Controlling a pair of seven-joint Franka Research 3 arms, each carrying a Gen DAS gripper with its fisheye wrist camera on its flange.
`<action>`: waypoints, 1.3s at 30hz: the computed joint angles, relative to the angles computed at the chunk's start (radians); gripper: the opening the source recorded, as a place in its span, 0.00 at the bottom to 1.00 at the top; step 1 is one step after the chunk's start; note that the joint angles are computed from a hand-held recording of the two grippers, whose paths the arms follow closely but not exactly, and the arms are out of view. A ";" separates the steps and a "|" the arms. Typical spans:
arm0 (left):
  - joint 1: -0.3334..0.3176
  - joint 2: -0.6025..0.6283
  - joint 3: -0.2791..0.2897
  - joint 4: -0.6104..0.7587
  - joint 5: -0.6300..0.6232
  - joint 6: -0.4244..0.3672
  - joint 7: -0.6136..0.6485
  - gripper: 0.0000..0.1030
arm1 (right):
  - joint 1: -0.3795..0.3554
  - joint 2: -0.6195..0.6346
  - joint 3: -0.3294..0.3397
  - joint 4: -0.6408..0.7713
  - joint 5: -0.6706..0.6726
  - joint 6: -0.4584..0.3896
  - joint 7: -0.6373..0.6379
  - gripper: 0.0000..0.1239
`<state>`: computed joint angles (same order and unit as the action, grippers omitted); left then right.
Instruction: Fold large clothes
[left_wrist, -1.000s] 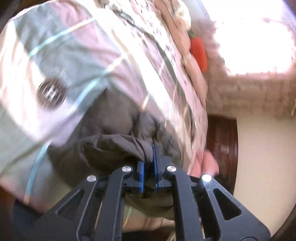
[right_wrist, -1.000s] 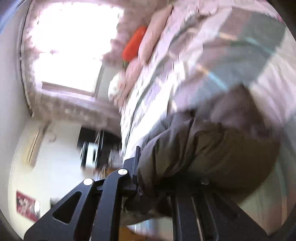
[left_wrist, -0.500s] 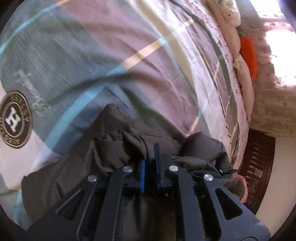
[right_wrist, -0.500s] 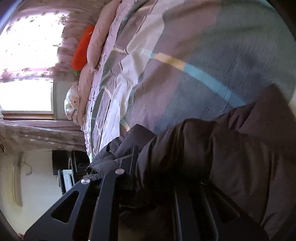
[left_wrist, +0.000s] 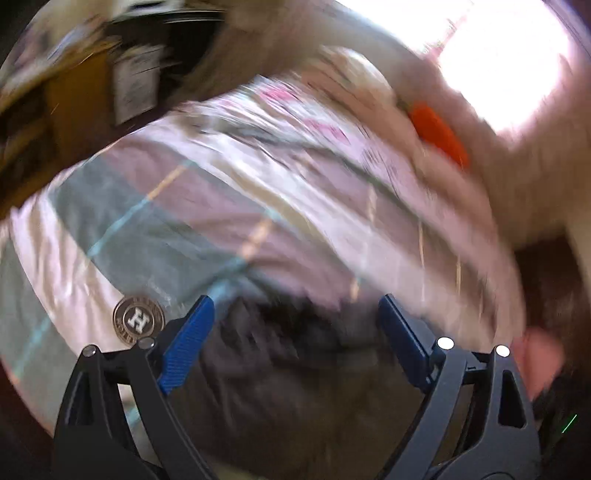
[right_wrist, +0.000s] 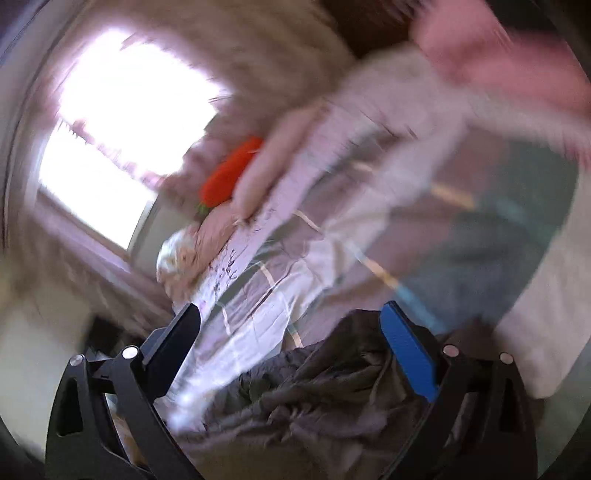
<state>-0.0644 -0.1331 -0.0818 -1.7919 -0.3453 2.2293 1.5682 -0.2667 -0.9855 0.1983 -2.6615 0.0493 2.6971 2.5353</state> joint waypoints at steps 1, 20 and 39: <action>-0.015 -0.022 -0.014 -0.024 0.018 -0.025 0.042 0.85 | 0.056 0.042 -0.001 0.069 -0.009 -0.110 -0.052 0.79; -0.104 0.201 -0.102 0.005 0.541 0.006 -0.189 0.68 | 0.117 0.506 -0.014 0.193 -0.306 -0.126 0.010 0.82; -0.076 0.094 -0.111 -0.028 0.497 0.084 -0.179 0.63 | 0.157 0.268 -0.014 0.201 -0.379 -0.336 0.101 0.82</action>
